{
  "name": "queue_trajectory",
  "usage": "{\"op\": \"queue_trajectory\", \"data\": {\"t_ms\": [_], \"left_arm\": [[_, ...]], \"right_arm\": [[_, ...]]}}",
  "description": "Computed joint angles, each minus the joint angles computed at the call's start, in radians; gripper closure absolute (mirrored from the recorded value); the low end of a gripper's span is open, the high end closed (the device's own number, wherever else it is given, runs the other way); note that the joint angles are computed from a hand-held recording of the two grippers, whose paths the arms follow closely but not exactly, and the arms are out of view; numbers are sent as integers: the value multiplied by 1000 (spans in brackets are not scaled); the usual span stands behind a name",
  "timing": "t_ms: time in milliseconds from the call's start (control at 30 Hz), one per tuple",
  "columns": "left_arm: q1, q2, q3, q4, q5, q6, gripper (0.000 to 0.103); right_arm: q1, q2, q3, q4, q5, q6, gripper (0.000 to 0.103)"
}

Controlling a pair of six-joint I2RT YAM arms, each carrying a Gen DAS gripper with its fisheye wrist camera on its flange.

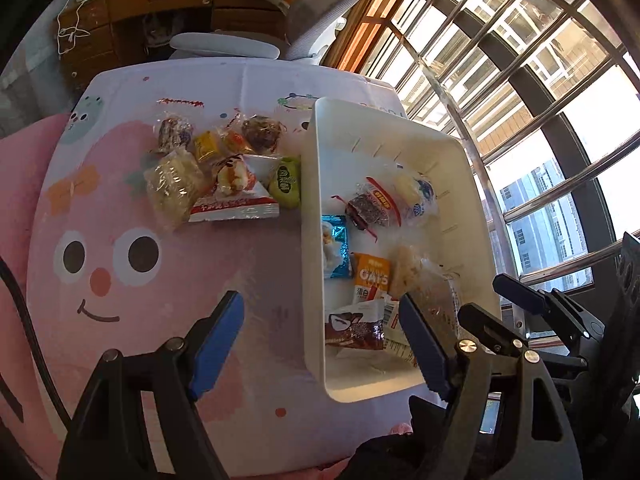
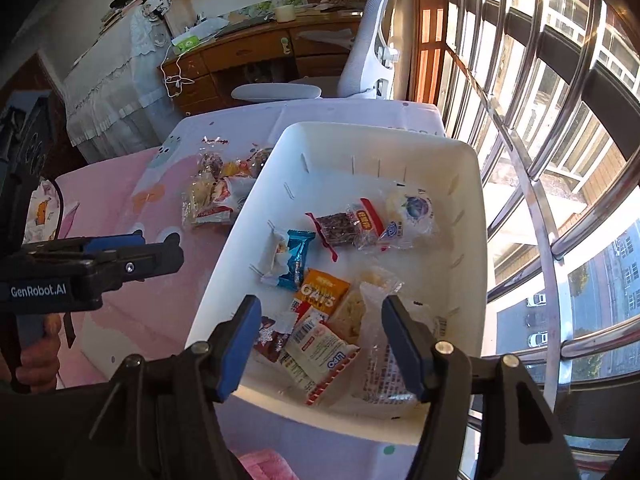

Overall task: Organize snacks
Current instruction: 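Withdraw both tools from the tray toward the snack pile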

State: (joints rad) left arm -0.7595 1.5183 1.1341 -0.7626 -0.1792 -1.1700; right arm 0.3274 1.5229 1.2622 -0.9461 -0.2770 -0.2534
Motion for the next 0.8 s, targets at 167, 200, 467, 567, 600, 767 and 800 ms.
{"op": "queue_trajectory", "data": {"t_ms": [167,200,467,567,600,767,800], "left_arm": [[-8,-167,-145,-25,16,-20,24],[-7,-201,-168,-36,21,-19,24],[54,-464,-316,-152,63,47,24],[109,-547,-347,-205,85,112,24],[132,-570,-353,-223,95,139,24],[287,-659,-370,-300,162,335,24],[329,-668,-372,-310,180,385,24]], "right_arm": [[105,-28,-22,-10,32,118,35],[131,-38,-30,-9,41,146,35],[323,-74,-58,12,112,393,35],[384,-70,-58,26,131,493,35],[405,-68,-60,32,144,526,35],[483,-48,-53,60,184,686,35],[499,-43,-52,69,193,718,35]]}}
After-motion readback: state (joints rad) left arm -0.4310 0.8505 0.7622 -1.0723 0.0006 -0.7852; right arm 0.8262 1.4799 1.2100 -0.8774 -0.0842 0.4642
